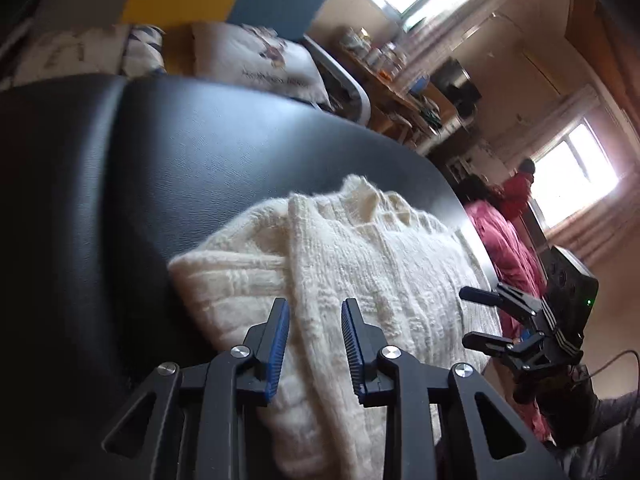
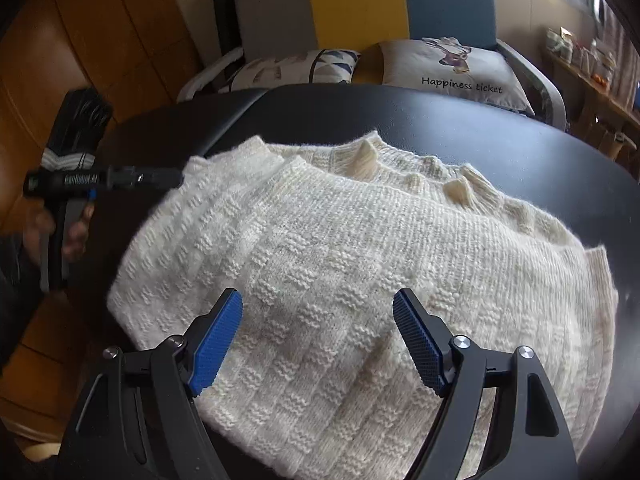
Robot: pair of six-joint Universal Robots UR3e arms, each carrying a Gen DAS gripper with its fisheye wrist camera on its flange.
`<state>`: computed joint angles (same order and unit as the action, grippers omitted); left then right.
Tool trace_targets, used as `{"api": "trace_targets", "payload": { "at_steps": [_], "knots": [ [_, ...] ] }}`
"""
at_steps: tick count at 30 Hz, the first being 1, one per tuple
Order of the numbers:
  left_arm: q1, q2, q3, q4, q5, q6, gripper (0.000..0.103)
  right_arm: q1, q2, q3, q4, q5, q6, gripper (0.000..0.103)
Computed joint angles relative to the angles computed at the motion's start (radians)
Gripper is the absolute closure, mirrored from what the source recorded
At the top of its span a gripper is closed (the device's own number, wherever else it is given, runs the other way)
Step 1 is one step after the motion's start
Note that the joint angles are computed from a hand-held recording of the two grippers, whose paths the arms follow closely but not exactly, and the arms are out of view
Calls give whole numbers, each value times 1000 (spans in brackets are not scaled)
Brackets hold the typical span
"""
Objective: Fold clothes
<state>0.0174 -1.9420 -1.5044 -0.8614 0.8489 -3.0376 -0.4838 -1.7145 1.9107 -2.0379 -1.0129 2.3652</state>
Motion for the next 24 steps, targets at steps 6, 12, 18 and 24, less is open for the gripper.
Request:
{"api": "trace_targets", "payload": {
  "at_steps": [6,12,18,24],
  "knots": [
    [-22,-131,156,-91,-20,23,76,-1,14,-11,9,8,-13,22],
    [-58,-160,161,14,22,4,92,19,33,-32,-39,16,16,26],
    [-75,-61,-35,320,74,-83,98,97,111,-78,-128,-18,63,62],
    [-99,-43,-84,370,180,-128,98,205,265,-199,-172,-21,130,64]
  ]
}}
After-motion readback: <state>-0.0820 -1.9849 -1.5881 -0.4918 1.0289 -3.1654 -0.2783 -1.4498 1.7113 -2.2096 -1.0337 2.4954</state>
